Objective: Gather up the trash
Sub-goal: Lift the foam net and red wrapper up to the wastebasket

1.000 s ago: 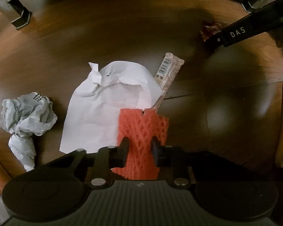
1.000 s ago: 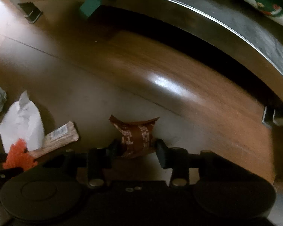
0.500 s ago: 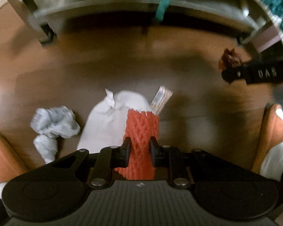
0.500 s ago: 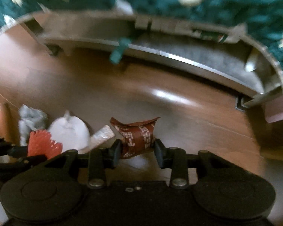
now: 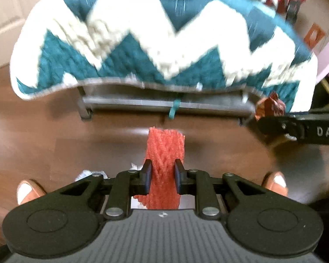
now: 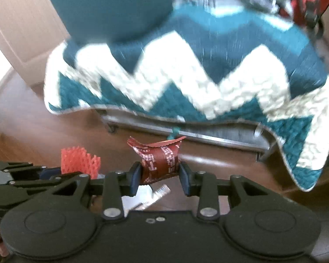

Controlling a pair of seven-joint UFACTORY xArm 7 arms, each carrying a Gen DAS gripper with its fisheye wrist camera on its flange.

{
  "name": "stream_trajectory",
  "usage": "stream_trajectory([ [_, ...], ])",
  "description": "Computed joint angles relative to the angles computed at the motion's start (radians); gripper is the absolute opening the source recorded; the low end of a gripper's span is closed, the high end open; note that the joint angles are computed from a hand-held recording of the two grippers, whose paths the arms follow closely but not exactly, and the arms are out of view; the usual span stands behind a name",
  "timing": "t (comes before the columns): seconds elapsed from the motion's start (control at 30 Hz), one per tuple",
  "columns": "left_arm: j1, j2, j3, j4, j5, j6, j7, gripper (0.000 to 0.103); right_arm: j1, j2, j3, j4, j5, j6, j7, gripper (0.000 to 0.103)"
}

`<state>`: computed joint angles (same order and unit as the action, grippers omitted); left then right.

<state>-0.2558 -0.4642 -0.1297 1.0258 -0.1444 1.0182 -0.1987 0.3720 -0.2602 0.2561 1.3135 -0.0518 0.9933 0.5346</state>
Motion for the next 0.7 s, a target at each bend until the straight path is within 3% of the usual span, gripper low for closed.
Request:
stream_trajectory([
  [0.43,0.020,-0.090,-0.011,0.252,0.034,0.054,-0.017,0.020,0.001,-0.014,0.109,0.341,-0.147,0.199,0.091,0.035],
  [0.7,0.048,-0.003,-0.005,0.491,0.046,0.041,-0.023,0.020,0.059,0.189,0.191,0.756,-0.385,0.313,0.078,0.035],
])
